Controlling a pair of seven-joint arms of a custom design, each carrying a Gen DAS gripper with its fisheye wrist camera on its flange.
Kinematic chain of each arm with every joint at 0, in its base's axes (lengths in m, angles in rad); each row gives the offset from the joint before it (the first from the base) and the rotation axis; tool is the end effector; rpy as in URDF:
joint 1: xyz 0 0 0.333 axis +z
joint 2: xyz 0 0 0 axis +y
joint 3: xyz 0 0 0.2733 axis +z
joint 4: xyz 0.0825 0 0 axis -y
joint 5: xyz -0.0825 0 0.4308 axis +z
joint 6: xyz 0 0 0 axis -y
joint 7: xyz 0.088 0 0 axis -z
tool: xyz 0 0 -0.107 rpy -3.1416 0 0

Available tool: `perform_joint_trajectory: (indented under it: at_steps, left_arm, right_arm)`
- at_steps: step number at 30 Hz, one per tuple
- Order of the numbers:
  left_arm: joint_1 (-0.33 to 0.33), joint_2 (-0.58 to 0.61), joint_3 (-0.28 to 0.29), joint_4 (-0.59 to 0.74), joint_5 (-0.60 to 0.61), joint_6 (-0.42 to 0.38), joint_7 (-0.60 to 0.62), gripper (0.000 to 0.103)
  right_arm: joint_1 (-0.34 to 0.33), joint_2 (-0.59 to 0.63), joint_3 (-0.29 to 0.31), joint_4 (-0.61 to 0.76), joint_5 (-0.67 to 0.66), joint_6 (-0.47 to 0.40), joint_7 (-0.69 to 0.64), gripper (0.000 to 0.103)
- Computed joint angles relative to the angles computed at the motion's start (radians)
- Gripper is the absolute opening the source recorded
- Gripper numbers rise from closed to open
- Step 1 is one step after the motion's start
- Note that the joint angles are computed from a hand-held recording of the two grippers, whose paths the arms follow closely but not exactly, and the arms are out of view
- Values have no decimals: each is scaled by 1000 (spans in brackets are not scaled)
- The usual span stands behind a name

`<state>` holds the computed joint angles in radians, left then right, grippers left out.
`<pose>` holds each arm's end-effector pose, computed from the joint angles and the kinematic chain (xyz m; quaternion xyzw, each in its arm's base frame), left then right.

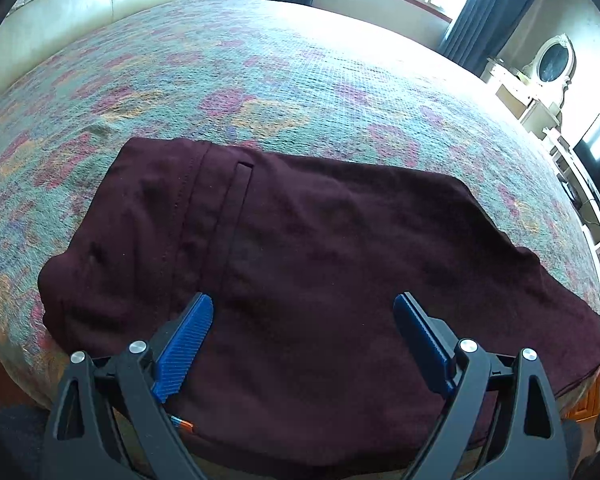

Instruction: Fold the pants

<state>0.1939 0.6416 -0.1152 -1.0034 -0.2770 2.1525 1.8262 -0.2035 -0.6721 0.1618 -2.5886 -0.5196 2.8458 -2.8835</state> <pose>0.7897 0.0811 0.5066 -0.6603 0.6895 -0.2762 0.1107 0.4671 0.0100 0.5232 -0.0627 0.8781 -0.1807 0.4386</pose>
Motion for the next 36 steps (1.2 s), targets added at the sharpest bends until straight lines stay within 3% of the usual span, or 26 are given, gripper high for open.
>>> perform_joint_trajectory:
  at_steps: [7,12,14,16,17,19,20,22,24,27,30,32,33,34,35,36]
  left_arm:
    - [4,0,-3,0,-9,1,0,91]
    - [9,9,-8,14,-20,-6,3,91]
    - [10,2,-9,2,-21,2,13,91]
    - [7,-4,-8,-7,-15,5,29,91]
    - [6,-9,-7,-16,-12,9,38,91]
    - [5,-18,-6,-31,-9,17,57,91]
    - [4,-23,-6,-39,-8,21,65,91]
    - [2,-26,-4,-45,-5,26,76,91]
    - [-1,-25,0,-45,-1,29,77,91]
    - [-8,-23,5,-43,9,31,67,91]
    - [-7,-15,4,-29,8,21,61,91]
    - [-1,-13,-1,-20,-1,11,60,91]
    - [2,-7,-3,-9,-7,1,58,91]
    - [7,-1,-6,6,-15,-11,54,91]
    - [12,2,-9,14,-24,-18,51,91]
    - [15,2,-9,19,-29,-20,43,91]
  right_arm:
    - [-53,-41,64,1,-57,-15,104,6]
    - [45,-17,-39,-27,6,-21,-3,7]
    - [85,-40,-72,-17,34,-76,-91,9]
    - [64,-87,-53,4,12,-168,-145,19]
    - [65,-93,-74,9,3,-146,-189,37]
    - [121,-51,-173,47,49,-84,-341,56]
    - [161,-17,-227,75,83,-62,-434,56]
    - [319,75,-395,172,212,-92,-703,59]
    - [441,150,-517,258,353,-170,-905,59]
    - [518,245,-609,357,528,-288,-1076,59]
    - [623,302,-704,419,770,-348,-1291,59]
    - [619,357,-682,487,763,-441,-1344,58]
    - [608,373,-666,510,755,-470,-1345,54]
    - [601,389,-657,530,770,-494,-1344,27]
    - [589,402,-640,549,764,-510,-1331,12]
    - [573,413,-615,570,733,-529,-1314,11]
